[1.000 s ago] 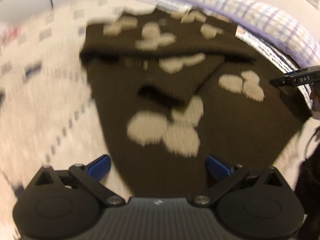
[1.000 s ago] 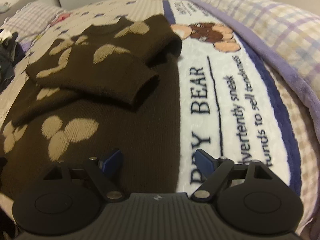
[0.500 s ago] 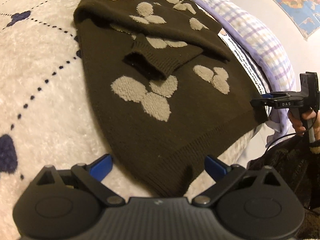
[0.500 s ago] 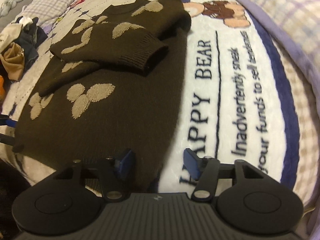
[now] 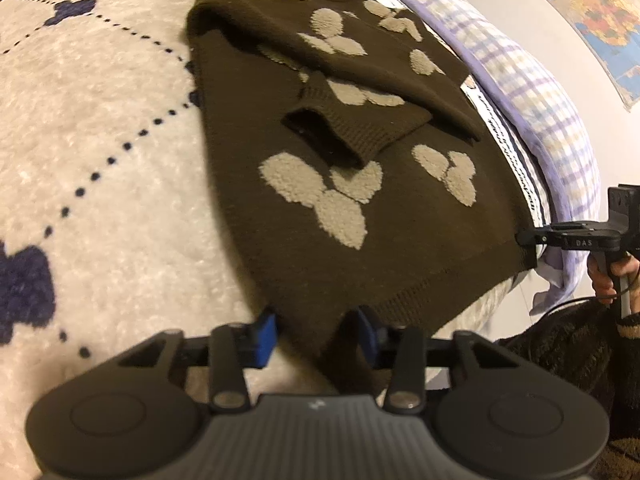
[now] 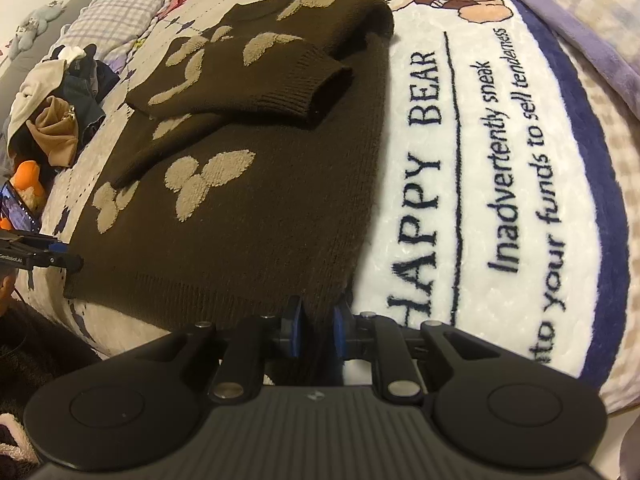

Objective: Fold clothes

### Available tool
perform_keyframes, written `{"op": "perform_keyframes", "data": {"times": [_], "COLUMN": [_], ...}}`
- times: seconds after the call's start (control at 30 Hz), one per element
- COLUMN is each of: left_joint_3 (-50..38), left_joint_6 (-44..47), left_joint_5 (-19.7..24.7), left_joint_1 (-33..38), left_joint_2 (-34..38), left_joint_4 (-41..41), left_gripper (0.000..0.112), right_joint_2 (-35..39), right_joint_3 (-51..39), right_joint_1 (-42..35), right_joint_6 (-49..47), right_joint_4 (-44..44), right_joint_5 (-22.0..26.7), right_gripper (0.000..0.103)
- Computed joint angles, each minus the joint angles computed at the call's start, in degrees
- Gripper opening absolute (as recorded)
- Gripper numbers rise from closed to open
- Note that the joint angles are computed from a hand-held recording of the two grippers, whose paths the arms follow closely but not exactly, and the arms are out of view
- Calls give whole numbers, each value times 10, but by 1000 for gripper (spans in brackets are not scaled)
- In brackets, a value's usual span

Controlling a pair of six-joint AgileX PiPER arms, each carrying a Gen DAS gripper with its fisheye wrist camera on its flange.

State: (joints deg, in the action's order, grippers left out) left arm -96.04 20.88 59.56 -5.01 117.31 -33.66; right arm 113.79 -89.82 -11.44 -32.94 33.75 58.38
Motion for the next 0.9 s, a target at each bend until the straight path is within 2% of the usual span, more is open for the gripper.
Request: {"op": "perform_keyframes", "data": {"times": [0.2, 0.37, 0.43, 0.5, 0.53, 0.57, 0.73, 0.9], "left_joint_3": [-22, -38, -37, -33, -31, -30, -21, -8], "left_joint_6": [13, 15, 11, 5, 2, 0, 17, 62], "left_joint_5": [44, 76, 76, 67, 61, 57, 61, 58], "left_joint_1": [16, 24, 26, 21, 16, 14, 34, 74], "left_joint_2": [15, 34, 35, 33, 29, 26, 26, 28], "left_joint_4": [-28, -57, -61, -51, -37, -27, -77, -205], "left_gripper": [42, 59, 59, 47, 29, 17, 10, 10], "right_joint_2": [8, 14, 13, 13, 12, 11, 7, 6], "right_joint_3": [-11, -18, -18, -16, -15, -14, -7, 13], "right_joint_1": [0, 2, 5, 4, 3, 0, -30, -64], "right_joint_6": [7, 19, 19, 13, 10, 6, -28, -97], "right_joint_4": [-8, -15, -18, -14, -11, -3, 79, 244], "right_joint_5": [15, 17, 15, 13, 12, 11, 21, 9], "right_gripper": [20, 21, 21, 19, 17, 15, 12, 12]}}
